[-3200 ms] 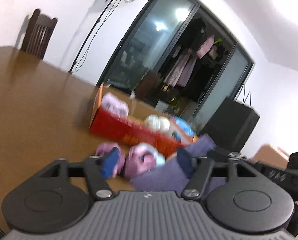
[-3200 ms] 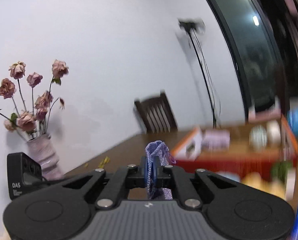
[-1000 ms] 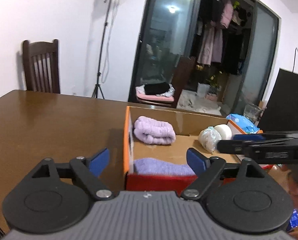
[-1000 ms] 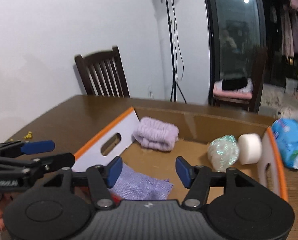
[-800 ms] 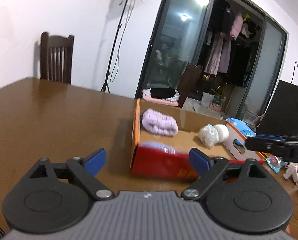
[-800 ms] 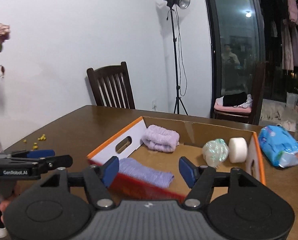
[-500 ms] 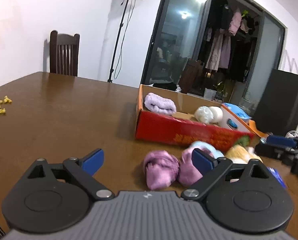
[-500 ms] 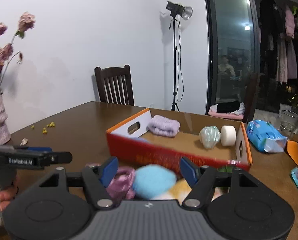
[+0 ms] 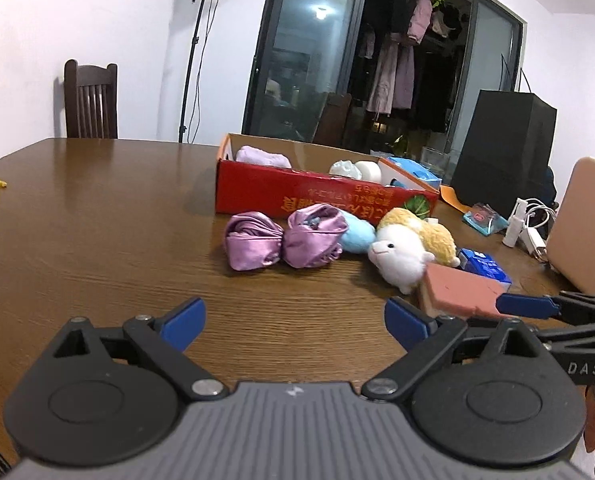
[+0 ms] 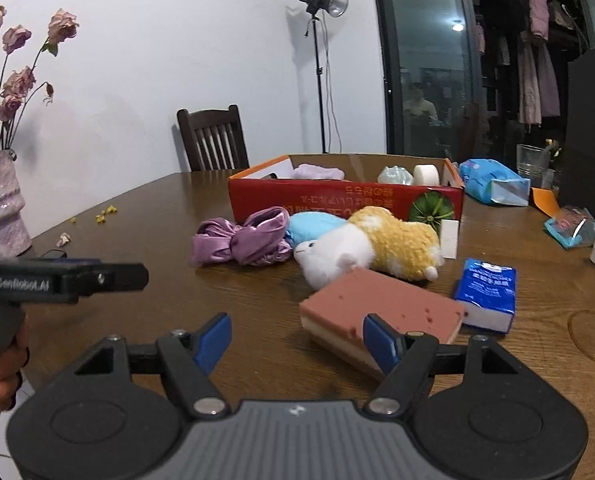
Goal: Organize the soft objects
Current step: 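Grasp a purple satin scrunchie with the left tool while the right tool grasps another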
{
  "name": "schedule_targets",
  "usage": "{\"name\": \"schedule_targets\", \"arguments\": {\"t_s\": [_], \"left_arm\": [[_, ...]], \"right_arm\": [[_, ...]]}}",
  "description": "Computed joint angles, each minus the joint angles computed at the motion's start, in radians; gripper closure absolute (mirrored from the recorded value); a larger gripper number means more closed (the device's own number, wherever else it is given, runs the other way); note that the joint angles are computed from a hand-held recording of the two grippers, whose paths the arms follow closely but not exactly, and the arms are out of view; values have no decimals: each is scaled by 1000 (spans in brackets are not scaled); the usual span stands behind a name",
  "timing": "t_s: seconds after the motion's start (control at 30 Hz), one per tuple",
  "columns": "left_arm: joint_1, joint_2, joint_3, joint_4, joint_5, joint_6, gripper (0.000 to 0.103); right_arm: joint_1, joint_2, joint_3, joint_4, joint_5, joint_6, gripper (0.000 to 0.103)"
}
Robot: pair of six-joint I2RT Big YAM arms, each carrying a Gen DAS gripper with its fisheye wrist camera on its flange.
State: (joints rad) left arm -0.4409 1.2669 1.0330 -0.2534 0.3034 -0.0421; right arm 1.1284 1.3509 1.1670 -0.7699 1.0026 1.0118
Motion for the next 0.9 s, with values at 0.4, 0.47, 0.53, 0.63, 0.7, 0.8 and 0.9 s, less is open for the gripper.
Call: {"name": "schedule_targets", "arguments": {"t_s": [0.4, 0.47, 0.53, 0.63, 0.7, 0.8, 0.9], "left_arm": [[11, 165, 161, -7, -57, -21, 7], [19, 211, 212, -1, -57, -28, 13], [30, 262, 275, -14, -34, -42, 21], [51, 355, 395, -99, 48, -77, 31], [58, 405, 454, -156, 80, -94, 39], [66, 444, 489, -196, 139, -77, 58], [71, 445, 472, -169, 162, -86, 63]], "right_arm": [[-128, 2, -5, 246, -81, -245, 41], [-166, 22, 15, 297, -118, -301, 45], [-207, 52, 47, 322, -160, -338, 50], [-265, 113, 113, 317, -218, -358, 60], [-298, 150, 148, 316, -268, -357, 66], [-329, 208, 216, 245, -326, -342, 79], [-337, 240, 241, 206, -337, -329, 83]]}}
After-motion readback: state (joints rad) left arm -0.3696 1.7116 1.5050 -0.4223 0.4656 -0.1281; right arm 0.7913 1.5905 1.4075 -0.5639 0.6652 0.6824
